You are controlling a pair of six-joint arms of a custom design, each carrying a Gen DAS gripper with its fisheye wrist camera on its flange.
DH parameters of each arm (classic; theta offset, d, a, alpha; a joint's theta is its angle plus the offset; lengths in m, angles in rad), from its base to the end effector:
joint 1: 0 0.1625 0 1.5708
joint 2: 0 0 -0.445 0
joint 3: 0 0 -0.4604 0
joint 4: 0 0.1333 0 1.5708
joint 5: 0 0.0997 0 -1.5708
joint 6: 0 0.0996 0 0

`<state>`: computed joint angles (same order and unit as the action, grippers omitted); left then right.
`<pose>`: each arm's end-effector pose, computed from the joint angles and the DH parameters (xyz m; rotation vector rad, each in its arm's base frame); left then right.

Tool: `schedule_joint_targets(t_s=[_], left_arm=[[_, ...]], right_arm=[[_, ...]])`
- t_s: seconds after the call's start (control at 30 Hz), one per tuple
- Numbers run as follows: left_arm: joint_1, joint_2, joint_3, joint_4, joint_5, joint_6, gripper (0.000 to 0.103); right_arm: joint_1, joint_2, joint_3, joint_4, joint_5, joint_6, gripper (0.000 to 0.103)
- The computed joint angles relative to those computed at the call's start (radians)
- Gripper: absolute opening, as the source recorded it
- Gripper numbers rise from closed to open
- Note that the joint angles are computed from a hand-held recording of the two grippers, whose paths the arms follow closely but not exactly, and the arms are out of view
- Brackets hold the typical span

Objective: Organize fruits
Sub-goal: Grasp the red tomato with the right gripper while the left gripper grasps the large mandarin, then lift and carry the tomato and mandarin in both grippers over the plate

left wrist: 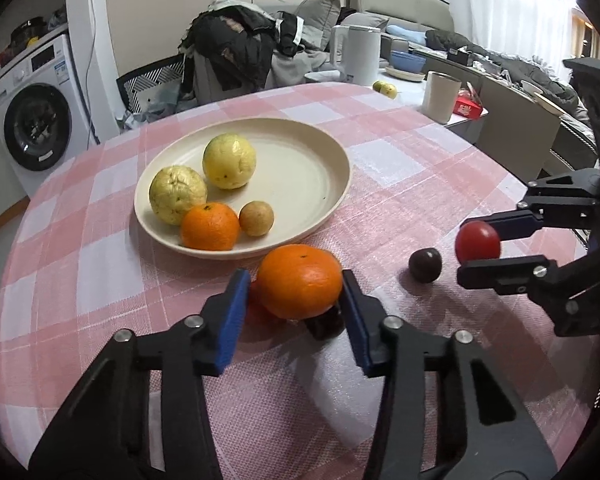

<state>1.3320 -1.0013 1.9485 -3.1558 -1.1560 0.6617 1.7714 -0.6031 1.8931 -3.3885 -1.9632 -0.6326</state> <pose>0.0164 -0.6660 0.1497 0.9401 2.3476 -0.7030 0.2182 -0.5950 -0.0568 0.9220 -2.4278 0.5738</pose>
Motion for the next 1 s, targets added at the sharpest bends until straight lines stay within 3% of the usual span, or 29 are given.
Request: schedule_joint_targets(t_s=[0.67, 1.0], left_arm=[[0.029, -0.044, -0.008, 0.072, -0.079, -0.077, 0.037], [0.030, -0.073, 0.005, 0.041, -0.098, -0.075, 0.037]], right_arm=[[-0.003, 0.003, -0.005, 0.001, 0.001, -0.004, 0.032], [-0.007, 0.001, 0.002, -0.037, 0.039, 0.007, 0.032]])
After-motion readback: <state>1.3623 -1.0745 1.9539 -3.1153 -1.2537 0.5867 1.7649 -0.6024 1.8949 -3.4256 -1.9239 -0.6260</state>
